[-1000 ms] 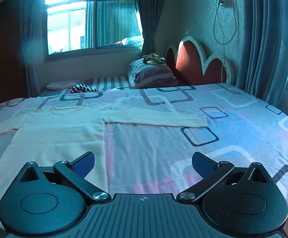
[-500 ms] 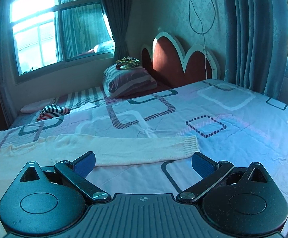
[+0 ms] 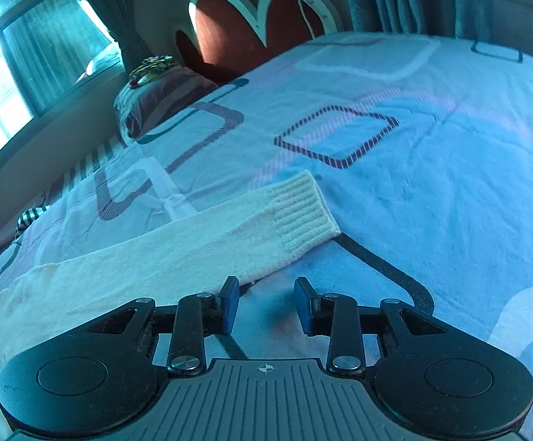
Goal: Fold small clothes
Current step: 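Move the right tool to a sweater sleeve cuff and close on it, then carry the held sleeve across the sweater body and open the right tool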
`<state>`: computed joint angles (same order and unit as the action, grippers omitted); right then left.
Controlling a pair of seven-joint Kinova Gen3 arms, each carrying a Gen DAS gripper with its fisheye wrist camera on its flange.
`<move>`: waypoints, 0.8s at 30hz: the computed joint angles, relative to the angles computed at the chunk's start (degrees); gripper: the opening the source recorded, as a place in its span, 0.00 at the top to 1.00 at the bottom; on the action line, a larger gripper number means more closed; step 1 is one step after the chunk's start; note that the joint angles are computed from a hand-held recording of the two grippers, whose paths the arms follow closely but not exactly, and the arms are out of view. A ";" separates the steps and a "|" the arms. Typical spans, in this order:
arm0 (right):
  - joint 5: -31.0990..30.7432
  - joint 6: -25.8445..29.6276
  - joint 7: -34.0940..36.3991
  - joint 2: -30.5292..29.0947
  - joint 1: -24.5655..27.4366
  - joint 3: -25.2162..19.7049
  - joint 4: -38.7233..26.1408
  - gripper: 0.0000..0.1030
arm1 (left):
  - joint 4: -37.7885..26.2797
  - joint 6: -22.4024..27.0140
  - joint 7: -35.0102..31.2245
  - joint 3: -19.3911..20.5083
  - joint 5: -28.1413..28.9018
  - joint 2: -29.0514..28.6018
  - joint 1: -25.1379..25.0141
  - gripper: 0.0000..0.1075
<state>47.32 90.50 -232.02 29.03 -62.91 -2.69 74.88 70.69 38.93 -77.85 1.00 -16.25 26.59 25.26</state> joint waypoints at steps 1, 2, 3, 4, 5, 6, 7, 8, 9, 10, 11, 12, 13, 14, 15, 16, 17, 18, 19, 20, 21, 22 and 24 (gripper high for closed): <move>0.75 -1.68 -2.33 -1.23 -0.18 0.17 2.46 0.67 | -0.97 0.79 0.01 0.00 -0.03 0.63 0.14 0.11; 1.65 -2.91 -4.66 -1.82 -0.43 0.60 4.37 0.67 | -1.67 1.32 0.04 -0.04 -0.11 1.07 0.33 0.11; 2.20 -3.39 -6.99 -2.39 -0.07 0.09 5.59 0.67 | -2.58 1.87 0.17 -0.15 -0.29 1.65 0.64 0.11; 3.32 -3.33 -9.32 -2.74 0.82 -1.49 6.57 0.67 | -3.33 2.33 0.23 -0.20 -0.36 2.07 0.86 0.11; 4.92 -2.74 -11.07 -2.89 2.37 -4.08 7.38 0.67 | -4.07 2.82 0.13 -0.08 -0.24 2.46 0.95 0.11; 6.24 -2.19 -11.89 -3.01 4.05 -6.67 8.05 0.67 | -5.13 3.57 0.12 0.01 -0.15 2.94 1.21 0.11; 7.24 -1.42 -11.81 -2.95 5.75 -9.09 8.13 0.67 | -6.09 4.12 0.03 0.14 0.09 3.38 1.28 0.11; 7.49 -0.86 -11.19 -2.88 6.81 -10.52 7.79 0.67 | -7.02 4.66 -0.10 0.26 0.36 3.75 1.33 0.11; 7.40 -0.92 -10.98 -3.11 7.45 -11.04 7.75 0.67 | -7.65 4.91 -0.24 0.33 0.55 3.94 1.40 0.11; 7.35 -0.92 -10.82 -3.23 7.37 -10.68 7.84 0.67 | -8.57 5.23 -0.51 0.41 0.71 4.26 1.44 0.11; 6.86 -1.55 -10.30 -3.44 6.81 -9.31 7.89 0.67 | -9.18 5.48 -0.68 0.36 0.73 4.37 1.61 0.11; 6.14 -2.55 -9.96 -3.83 5.37 -6.88 8.34 0.67 | -9.57 5.55 -0.84 0.29 0.73 4.36 1.76 0.11; 5.13 -3.82 -9.72 -4.27 4.00 -4.33 8.63 0.67 | -9.85 5.58 -0.98 0.21 0.71 4.29 1.87 0.11; 4.33 -4.53 -9.09 -4.54 2.76 -2.21 8.63 0.67 | -10.17 5.70 -1.11 0.16 0.76 4.24 1.89 0.10; 3.70 -4.41 -7.92 -4.34 2.40 -1.13 7.88 0.69 | -10.46 5.90 -1.45 0.25 0.98 4.19 1.65 0.09; 2.97 -3.38 -6.04 -3.82 2.39 -0.65 6.55 0.78 | -10.83 6.46 -1.92 0.41 1.30 4.18 1.34 0.09; 2.79 -1.44 -3.89 -3.10 2.54 -0.94 4.91 0.97 | -11.28 7.20 -2.40 0.48 1.54 4.25 1.04 0.09; 3.49 0.89 -1.62 -2.47 3.30 -2.22 3.29 0.97 | -11.55 7.76 -2.83 0.42 1.62 4.31 0.77 0.09; 4.10 2.50 0.71 -1.63 5.12 -4.40 2.09 0.97 | -11.41 7.96 -3.26 0.33 1.67 4.23 0.44 0.09; 3.78 3.17 3.03 -0.68 7.75 -7.04 0.87 0.97 | -11.15 8.18 -3.67 0.24 1.73 4.13 0.08 0.09; 2.53 2.92 4.43 -0.29 9.99 -8.71 -0.01 0.97 | -11.06 8.62 -3.95 0.10 1.76 4.12 -0.26 0.09; 2.21 2.99 4.89 -0.37 11.17 -9.51 -0.57 0.97 | -11.00 9.03 -4.23 0.00 1.85 4.11 -0.70 0.09; 3.64 3.54 6.73 0.61 10.89 -8.96 -2.53 0.97 | -9.62 8.10 -5.20 0.03 2.16 3.53 -1.94 0.09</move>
<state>50.95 94.04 -225.29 29.64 -52.02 -11.65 72.35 61.07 47.02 -83.05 1.02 -14.09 30.12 23.32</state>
